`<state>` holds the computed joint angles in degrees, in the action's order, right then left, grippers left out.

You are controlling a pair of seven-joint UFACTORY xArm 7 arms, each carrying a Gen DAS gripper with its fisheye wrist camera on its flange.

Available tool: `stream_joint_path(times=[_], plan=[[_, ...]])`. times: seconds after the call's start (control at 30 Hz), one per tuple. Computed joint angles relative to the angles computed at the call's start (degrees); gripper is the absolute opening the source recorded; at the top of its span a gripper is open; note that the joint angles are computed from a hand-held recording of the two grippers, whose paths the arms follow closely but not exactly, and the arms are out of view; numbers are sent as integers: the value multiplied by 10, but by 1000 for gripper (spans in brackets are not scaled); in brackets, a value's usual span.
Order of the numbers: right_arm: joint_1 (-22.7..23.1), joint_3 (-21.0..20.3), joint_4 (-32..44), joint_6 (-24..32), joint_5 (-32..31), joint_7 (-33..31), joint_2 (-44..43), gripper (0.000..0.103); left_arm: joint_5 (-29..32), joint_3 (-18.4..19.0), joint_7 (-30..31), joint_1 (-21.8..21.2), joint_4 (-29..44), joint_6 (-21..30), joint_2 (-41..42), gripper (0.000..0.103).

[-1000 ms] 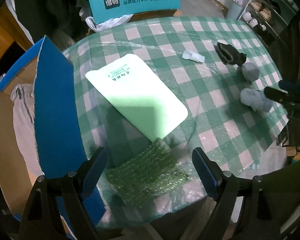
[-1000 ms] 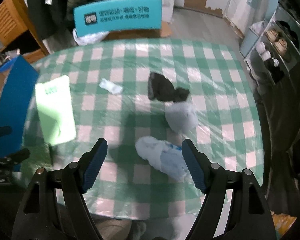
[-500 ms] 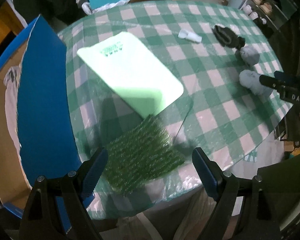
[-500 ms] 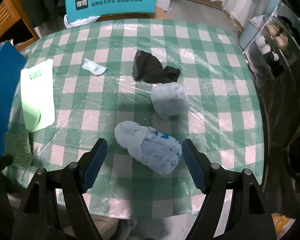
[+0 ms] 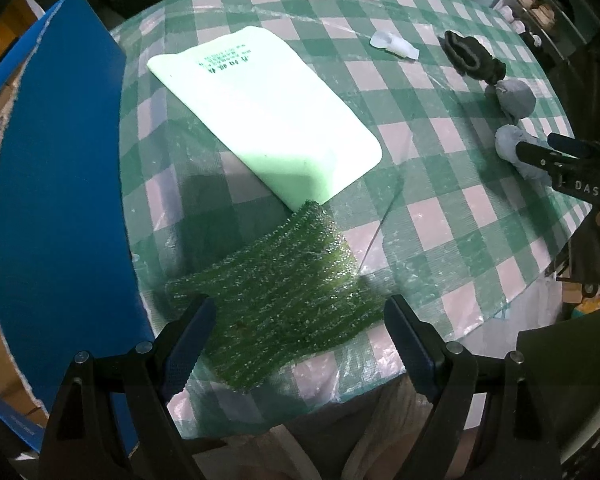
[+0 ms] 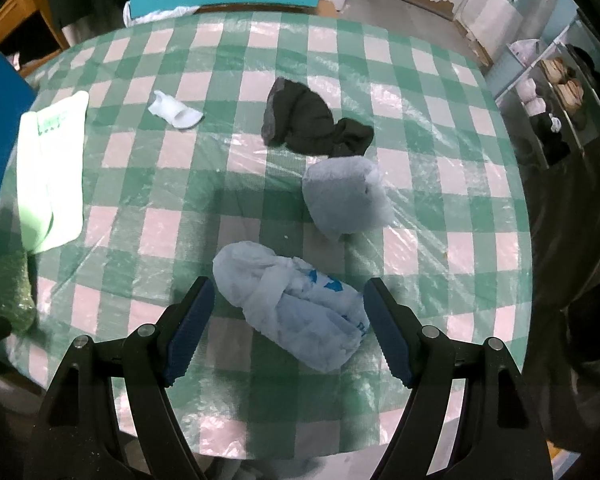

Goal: Organize soft objects
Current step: 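Grasp the blue-white printed sock with the right gripper while the left grasps the green mesh pad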

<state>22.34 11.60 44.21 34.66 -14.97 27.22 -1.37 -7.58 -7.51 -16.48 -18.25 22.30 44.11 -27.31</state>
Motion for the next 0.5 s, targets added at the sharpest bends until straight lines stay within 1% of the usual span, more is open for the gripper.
stream_joint_path(times=[0.23,0.3,0.37,0.43,0.47,0.5], plan=[[1,-2,5,7,-12,0,17,76,2,3,5,3,1,-10,17,88],[3,-2,7,8,-1,-15,22,70,1,5,7,5,2,-12,22,88],[5,-1,11,16,18,-40,28,44,0,6,8,6,2,-12,23,88],[8,0,12,17,20,-46,29,40,0,5,8,7,1,-13,24,88],[10,0,12,16,21,-48,29,35,0,4,7,7,0,-14,25,88],[11,1,11,11,28,-53,27,35,1,4,7,7,1,-13,26,88]])
